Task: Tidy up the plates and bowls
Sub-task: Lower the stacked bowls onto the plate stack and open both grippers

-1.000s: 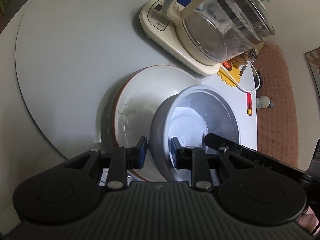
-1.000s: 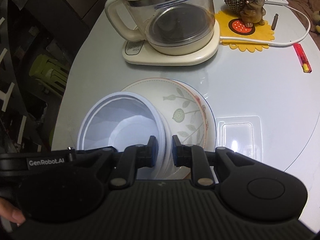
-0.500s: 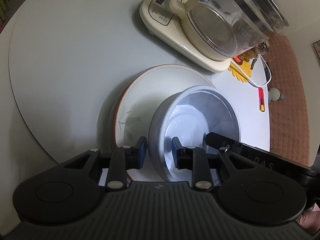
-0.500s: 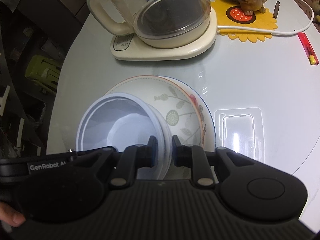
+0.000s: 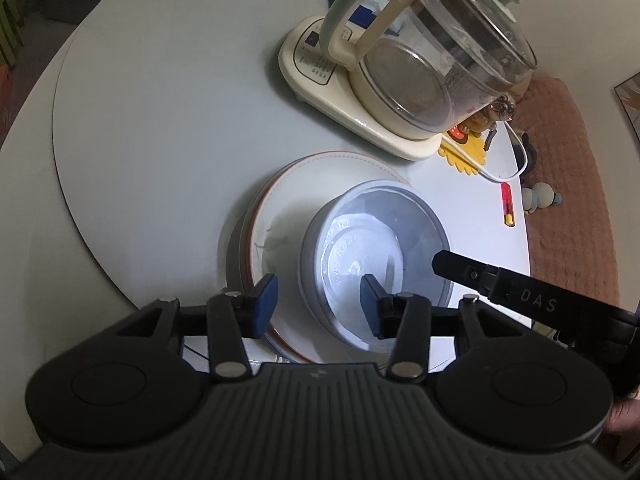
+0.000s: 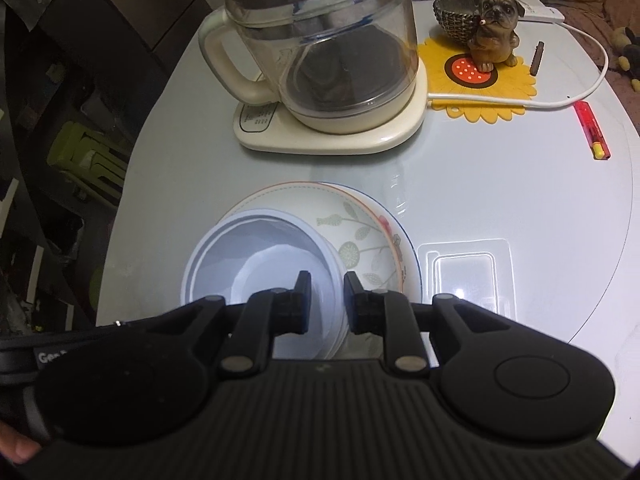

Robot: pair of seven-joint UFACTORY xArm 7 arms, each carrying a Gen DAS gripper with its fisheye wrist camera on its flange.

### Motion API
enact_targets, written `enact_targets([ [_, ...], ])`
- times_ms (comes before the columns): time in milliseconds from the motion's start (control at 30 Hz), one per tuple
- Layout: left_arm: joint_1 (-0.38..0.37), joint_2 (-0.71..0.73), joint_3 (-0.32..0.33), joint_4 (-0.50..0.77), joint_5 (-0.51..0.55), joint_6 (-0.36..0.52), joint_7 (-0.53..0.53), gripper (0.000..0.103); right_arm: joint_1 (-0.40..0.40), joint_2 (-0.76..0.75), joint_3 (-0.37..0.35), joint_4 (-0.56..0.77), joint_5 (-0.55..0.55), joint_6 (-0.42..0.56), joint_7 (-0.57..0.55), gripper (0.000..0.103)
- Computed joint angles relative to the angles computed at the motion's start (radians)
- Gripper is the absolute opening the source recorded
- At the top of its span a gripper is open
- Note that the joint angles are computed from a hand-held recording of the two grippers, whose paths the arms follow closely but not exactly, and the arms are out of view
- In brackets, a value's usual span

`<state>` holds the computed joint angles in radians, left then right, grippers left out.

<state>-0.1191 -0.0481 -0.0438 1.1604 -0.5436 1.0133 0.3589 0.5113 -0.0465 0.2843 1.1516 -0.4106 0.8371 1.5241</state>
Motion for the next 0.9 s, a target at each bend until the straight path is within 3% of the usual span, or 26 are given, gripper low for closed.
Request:
enact_targets([
  [500, 0.021, -0.221, 0.093, -0.028, -0.057, 0.047, 0.17, 0.051, 0.08, -0.006, 0.072, 0.176, -0.182, 0.239, 0.147, 0.022],
  [900, 0.036, -0.436, 0.212, -0.09, -0.091, 0.135, 0.303, 0.051, 0.252, 0.071, 0.13, 0.396, -0.359, 0.556, 0.282, 0.022],
])
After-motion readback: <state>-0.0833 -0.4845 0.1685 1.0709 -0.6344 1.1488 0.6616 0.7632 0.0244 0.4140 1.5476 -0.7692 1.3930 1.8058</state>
